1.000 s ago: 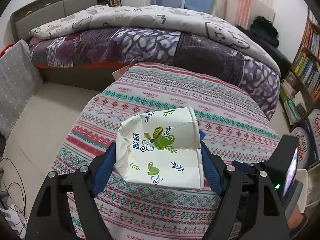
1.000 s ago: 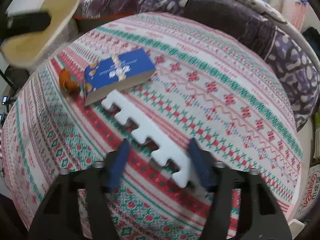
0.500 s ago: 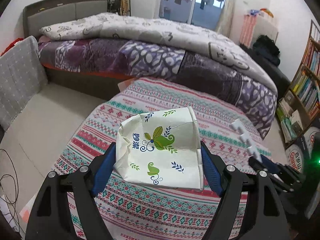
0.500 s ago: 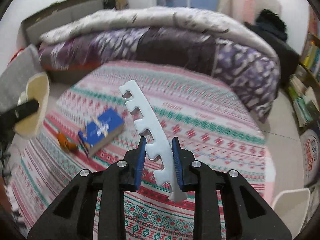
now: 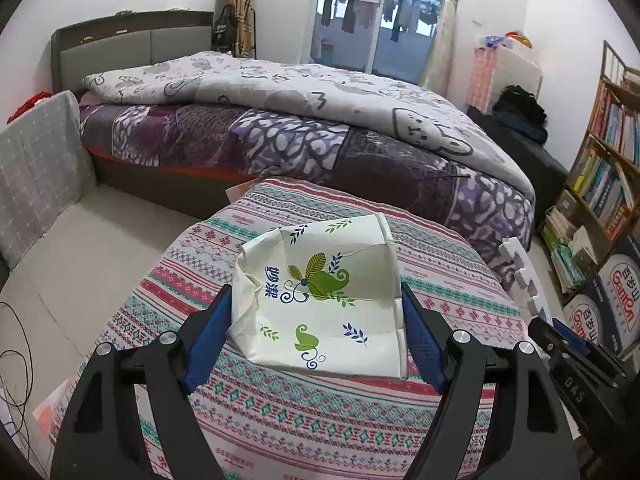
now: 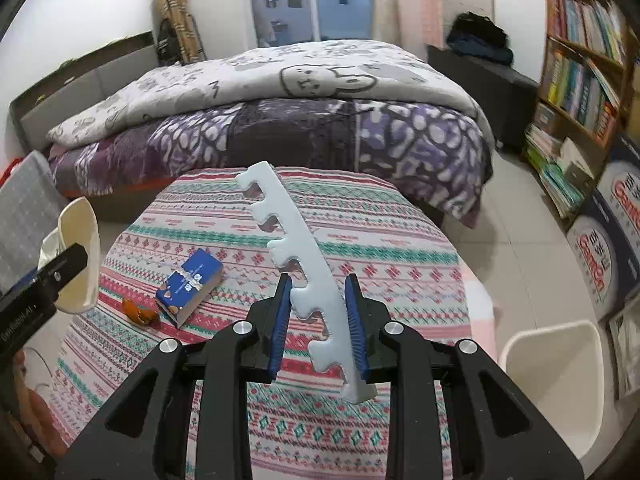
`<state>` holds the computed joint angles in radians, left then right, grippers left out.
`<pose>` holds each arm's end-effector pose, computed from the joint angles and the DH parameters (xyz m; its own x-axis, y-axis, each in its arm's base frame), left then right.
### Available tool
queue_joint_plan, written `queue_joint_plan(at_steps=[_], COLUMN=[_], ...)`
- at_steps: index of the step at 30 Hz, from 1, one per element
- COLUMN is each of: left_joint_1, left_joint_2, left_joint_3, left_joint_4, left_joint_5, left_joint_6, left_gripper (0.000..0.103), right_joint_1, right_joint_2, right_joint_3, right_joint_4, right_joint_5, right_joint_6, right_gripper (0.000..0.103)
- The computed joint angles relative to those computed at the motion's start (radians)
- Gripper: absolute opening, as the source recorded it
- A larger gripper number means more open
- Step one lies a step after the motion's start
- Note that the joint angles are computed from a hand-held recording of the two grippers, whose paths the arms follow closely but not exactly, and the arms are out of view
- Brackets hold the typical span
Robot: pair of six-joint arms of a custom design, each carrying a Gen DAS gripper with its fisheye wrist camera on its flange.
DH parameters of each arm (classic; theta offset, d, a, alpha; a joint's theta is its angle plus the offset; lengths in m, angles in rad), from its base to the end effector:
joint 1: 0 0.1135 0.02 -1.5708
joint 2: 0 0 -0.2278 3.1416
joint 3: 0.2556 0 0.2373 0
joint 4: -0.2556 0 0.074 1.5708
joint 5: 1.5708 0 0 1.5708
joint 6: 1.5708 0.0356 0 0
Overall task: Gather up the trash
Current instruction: 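Lift the tissue box and foam strip with both tools toward the bin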
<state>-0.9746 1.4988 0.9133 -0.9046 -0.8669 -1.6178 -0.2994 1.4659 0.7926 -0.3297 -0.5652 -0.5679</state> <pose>0.1549 -0.1800 0.1671 -0.4742 -0.4525 -0.7552 -0.5826 0.8044 -0.1162 0.2627 -0.0611 0.1561 -0.6651 -0.2701 -0.6962 -0.4553 0.8856 0.0914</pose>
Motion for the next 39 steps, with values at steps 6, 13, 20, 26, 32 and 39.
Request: queue_joint_plan(at_steps=[6, 13, 20, 26, 32, 39], left_joint_1=[-0.035, -0.034, -0.042, -0.047, -0.053, -0.062], left_joint_2=[0.1, 0.198, 0.281, 0.366, 0.447, 0.544], left_joint_3=[0.078, 0.149, 0.261, 0.364, 0.459, 0.574], left_joint_4=[0.002, 0.054, 0.055, 0.068, 0.096, 0.114], left_joint_5=[0.001, 0.017, -0.005, -0.01, -0.005, 0.003], left_joint_6=[0.006, 0.061, 0.111, 0.165, 0.224, 0.293], left_gripper=[0.077, 0.077, 0.077, 0.077, 0.077, 0.077], right_joint_1=[-0.099, -0.146, -0.197, -0.244, -0.286, -0.333], right_joint_2=[0.042, 0.128, 0.189, 0.244, 0.294, 0.376], right_joint_3=[0.015, 0.071, 0.149, 0.227, 0.299, 0.405], right_joint_4=[-0.003, -0.013, -0.04, -0.081, -0.104, -0.14], right_joint_5=[-0.042, -0.045, -0.061, -0.069, -0.075, -0.058], right_joint_6=[-0.034, -0.067, -0.084, -0.108, -0.112, -0.111], right_gripper=[0.026, 0.026, 0.026, 0.026, 0.027, 0.027])
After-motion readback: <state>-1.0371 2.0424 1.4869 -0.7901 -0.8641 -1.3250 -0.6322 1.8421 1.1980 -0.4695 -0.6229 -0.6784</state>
